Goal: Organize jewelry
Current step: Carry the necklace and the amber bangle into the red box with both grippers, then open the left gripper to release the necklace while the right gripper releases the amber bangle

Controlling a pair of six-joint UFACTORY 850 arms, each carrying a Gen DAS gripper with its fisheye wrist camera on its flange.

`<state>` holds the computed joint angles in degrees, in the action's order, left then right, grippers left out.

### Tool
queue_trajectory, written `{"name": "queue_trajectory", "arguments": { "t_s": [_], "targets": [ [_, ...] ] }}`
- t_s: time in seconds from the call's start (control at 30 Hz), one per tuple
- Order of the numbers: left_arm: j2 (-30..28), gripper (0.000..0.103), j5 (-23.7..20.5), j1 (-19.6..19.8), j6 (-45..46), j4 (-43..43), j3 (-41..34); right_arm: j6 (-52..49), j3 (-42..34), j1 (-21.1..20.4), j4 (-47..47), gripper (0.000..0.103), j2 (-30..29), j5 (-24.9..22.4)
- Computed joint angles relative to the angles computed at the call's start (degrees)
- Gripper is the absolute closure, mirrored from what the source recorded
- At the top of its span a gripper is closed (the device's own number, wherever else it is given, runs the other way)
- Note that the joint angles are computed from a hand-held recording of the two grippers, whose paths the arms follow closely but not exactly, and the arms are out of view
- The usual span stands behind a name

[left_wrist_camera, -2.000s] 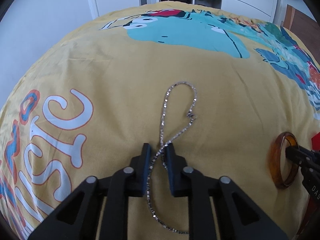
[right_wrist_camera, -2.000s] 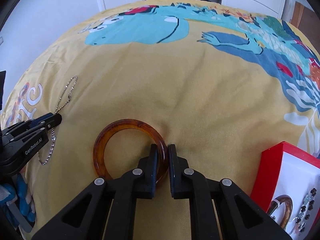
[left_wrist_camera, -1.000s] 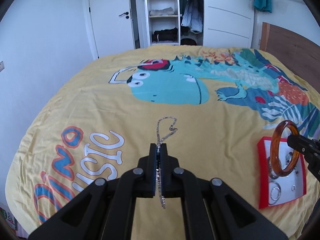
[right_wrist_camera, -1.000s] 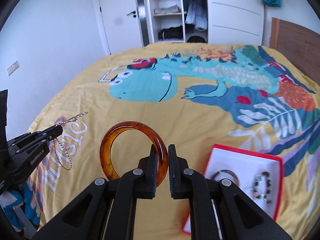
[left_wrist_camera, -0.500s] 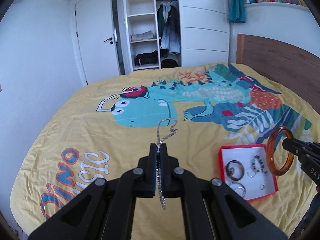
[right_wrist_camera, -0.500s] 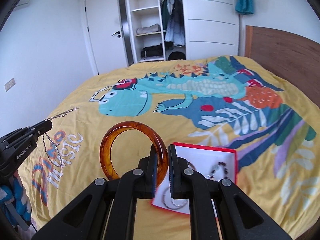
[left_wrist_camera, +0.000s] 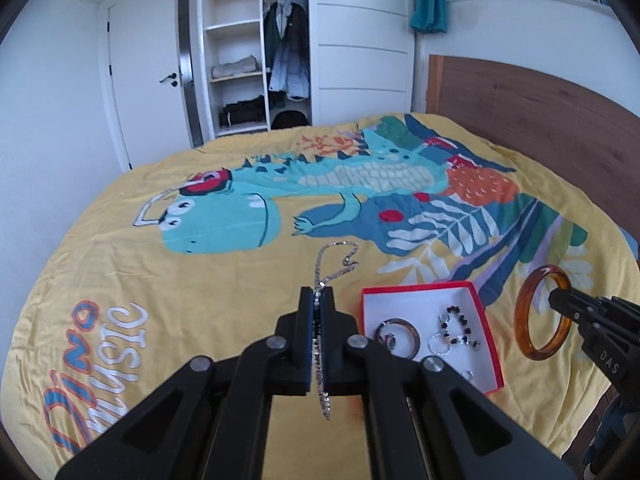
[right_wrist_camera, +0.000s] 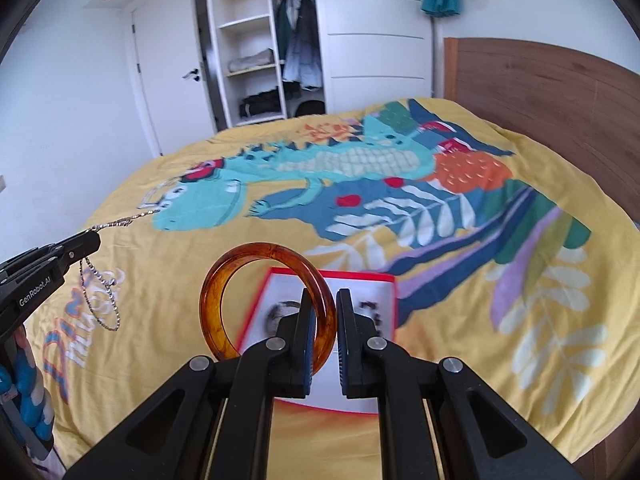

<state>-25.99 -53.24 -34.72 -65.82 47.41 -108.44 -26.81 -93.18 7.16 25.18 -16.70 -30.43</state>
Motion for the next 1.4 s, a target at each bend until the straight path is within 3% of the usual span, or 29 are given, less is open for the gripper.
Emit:
{"name": "queue_trajectory", "arguments": {
  "t_s": [0.53, 0.83, 1.23, 1.3, 1.4],
  "targets": [
    [-18.8, 0.1, 1.8, 1.3, 16.4, -18.1, -13.7, -1.9, -4.5, -1.2, -3.2, 0.093, -13.3, -4.1],
    [-19.0, 0.1, 4.8, 2.8, 17.6, -24.4, -9.1, -5.3, -4.9, -0.9, -4.0, 0.092, -16.6, -6.8],
    [-17.6, 0.099, 8.7, 4.6, 18.5, -32.2, -5.0, -3.8, -5.2, 0.3, -8.9, 0.091, -17.4, -7.0],
    [-17.4, 0.098, 8.9, 4.7, 18.8, -33.0, -4.8, -3.7, -5.0, 0.2, -8.8, 0.086, -17.2, -7.0],
    [-16.8, 0.09, 9.2, 4.8, 19.3, -34.0, -4.3, -3.2, -4.9, 0.4, -9.4, 0.069, -16.7, -6.9]
  ]
}}
